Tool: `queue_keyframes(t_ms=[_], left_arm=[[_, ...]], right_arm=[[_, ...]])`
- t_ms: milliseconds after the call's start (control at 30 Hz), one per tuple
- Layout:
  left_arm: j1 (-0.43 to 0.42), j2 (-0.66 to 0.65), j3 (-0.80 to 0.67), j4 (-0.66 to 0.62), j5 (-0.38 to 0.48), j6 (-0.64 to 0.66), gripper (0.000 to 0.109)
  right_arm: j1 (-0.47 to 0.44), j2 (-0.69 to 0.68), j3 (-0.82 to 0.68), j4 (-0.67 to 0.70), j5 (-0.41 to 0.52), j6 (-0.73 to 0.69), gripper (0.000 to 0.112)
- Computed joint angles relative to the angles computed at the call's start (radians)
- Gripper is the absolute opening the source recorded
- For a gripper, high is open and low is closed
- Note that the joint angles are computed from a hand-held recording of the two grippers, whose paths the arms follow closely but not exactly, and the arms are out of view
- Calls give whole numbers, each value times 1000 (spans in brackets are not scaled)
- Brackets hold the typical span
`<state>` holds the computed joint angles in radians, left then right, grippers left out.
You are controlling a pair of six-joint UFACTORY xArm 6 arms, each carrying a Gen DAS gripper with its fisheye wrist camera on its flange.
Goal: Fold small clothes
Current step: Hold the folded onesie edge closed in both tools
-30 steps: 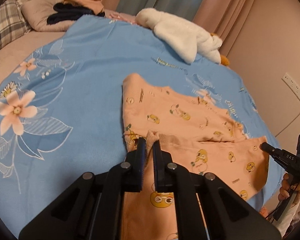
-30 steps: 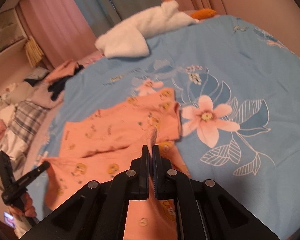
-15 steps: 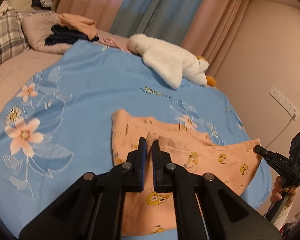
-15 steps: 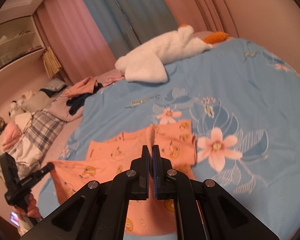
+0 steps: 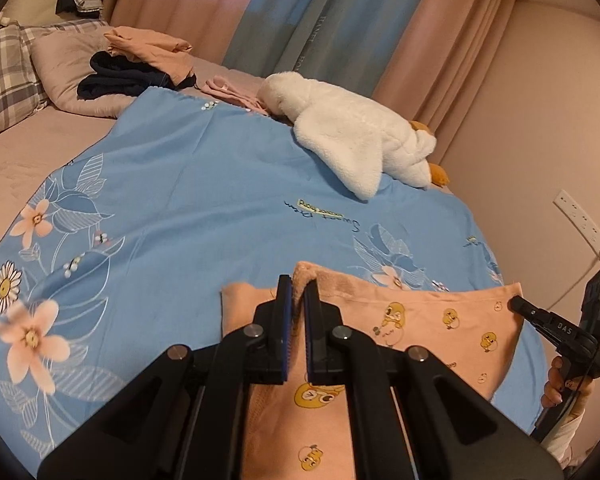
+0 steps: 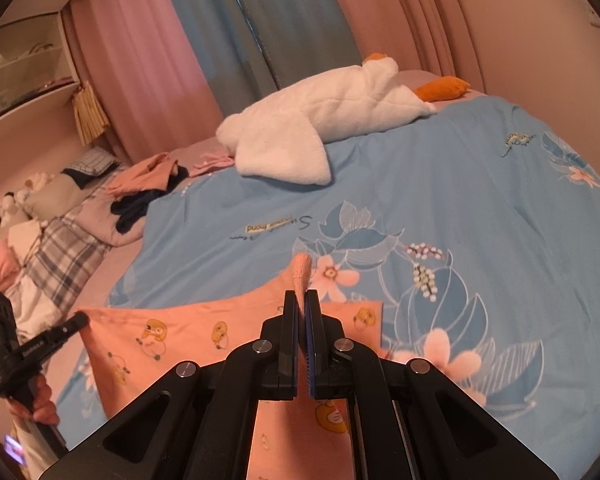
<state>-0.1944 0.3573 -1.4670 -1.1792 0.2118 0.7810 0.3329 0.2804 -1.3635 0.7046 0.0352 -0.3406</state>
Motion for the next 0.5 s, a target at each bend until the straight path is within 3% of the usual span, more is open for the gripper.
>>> queue_keyframes(t_ms=[167,300,500], left_arm=[[19,105,-120,106,36,-132,4],[23,181,-203,235,38,-253,4],[37,287,-325,393,68,-415,4]], right_arm=[[-28,82,-99,-110,49,99,5],[-41,140,-177,-23,93,38,5],[-66,251,-305,-160,163,173,5]])
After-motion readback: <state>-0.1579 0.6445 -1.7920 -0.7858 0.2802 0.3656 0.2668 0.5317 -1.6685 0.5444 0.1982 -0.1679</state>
